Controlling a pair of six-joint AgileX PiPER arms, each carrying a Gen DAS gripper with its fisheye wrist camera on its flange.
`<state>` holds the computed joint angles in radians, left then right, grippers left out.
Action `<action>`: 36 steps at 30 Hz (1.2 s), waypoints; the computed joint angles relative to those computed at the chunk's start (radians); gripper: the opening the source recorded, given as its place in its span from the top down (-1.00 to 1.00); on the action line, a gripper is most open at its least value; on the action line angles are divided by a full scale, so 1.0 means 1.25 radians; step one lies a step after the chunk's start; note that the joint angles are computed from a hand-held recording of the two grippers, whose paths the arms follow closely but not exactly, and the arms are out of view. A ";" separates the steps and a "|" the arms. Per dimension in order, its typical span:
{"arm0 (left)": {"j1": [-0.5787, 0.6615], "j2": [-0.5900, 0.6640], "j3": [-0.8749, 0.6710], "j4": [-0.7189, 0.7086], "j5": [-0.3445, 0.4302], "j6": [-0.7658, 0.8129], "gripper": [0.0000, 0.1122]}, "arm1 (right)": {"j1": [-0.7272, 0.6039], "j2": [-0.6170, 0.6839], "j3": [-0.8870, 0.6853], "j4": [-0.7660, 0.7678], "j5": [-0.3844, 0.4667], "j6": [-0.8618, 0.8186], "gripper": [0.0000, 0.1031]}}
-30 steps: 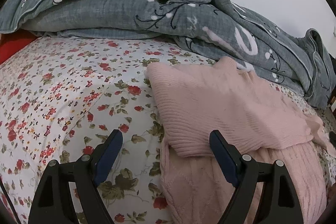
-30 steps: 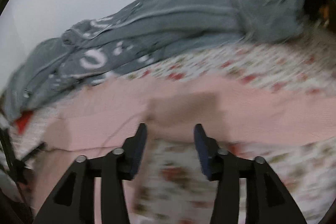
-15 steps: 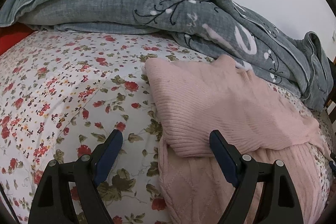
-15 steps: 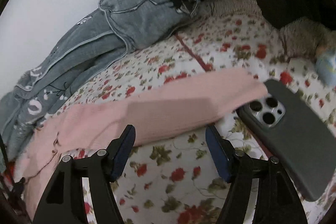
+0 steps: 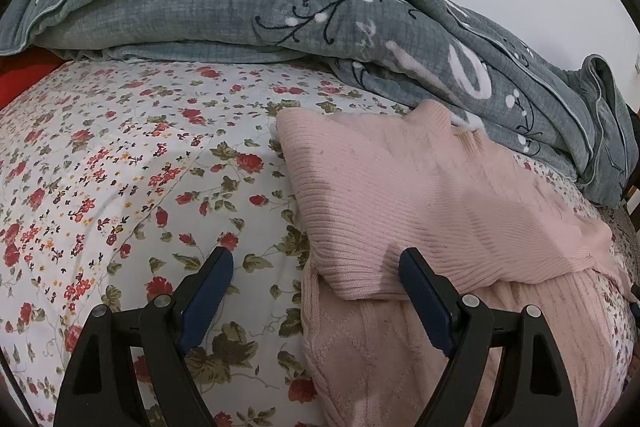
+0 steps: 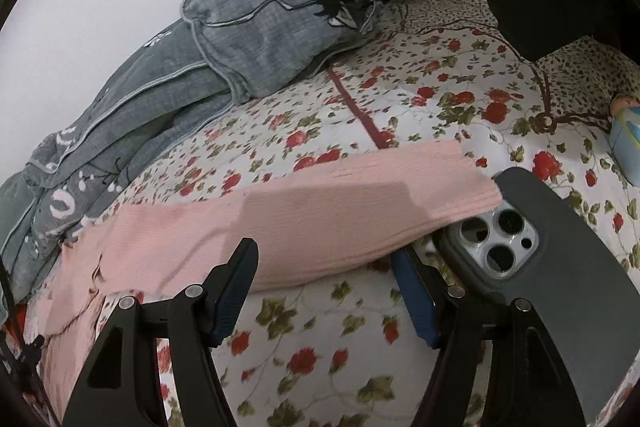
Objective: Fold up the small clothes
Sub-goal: 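Grasp the other sleeve cuff with the right tool and lift it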
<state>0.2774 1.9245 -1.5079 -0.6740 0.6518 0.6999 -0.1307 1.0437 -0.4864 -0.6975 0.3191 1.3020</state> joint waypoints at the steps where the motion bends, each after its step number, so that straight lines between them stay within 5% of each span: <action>1: 0.000 -0.001 0.001 0.001 -0.001 0.000 -0.51 | 0.012 0.006 -0.003 -0.040 0.013 0.041 -0.28; 5: 0.000 0.000 0.000 0.000 0.000 -0.001 -0.51 | 0.064 0.031 -0.015 -0.162 0.069 0.170 -0.27; 9: 0.001 -0.001 0.001 0.000 0.000 0.001 -0.51 | 0.101 0.046 -0.019 -0.233 0.135 0.270 0.33; 12: 0.000 -0.001 0.000 -0.001 0.000 -0.001 -0.52 | 0.084 0.040 -0.017 -0.232 0.122 0.270 0.58; 23: 0.002 -0.010 0.017 -0.027 -0.006 0.026 -0.49 | 0.133 0.071 -0.059 -0.302 0.206 0.325 0.75; 36: 0.003 -0.010 0.018 -0.030 -0.003 0.024 -0.52 | 0.412 0.130 -0.161 -0.464 0.566 0.496 0.88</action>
<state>0.2814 1.9118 -1.4850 -0.7115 0.6486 0.7302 0.3840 1.2056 -0.6880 -1.2773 1.0268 1.9215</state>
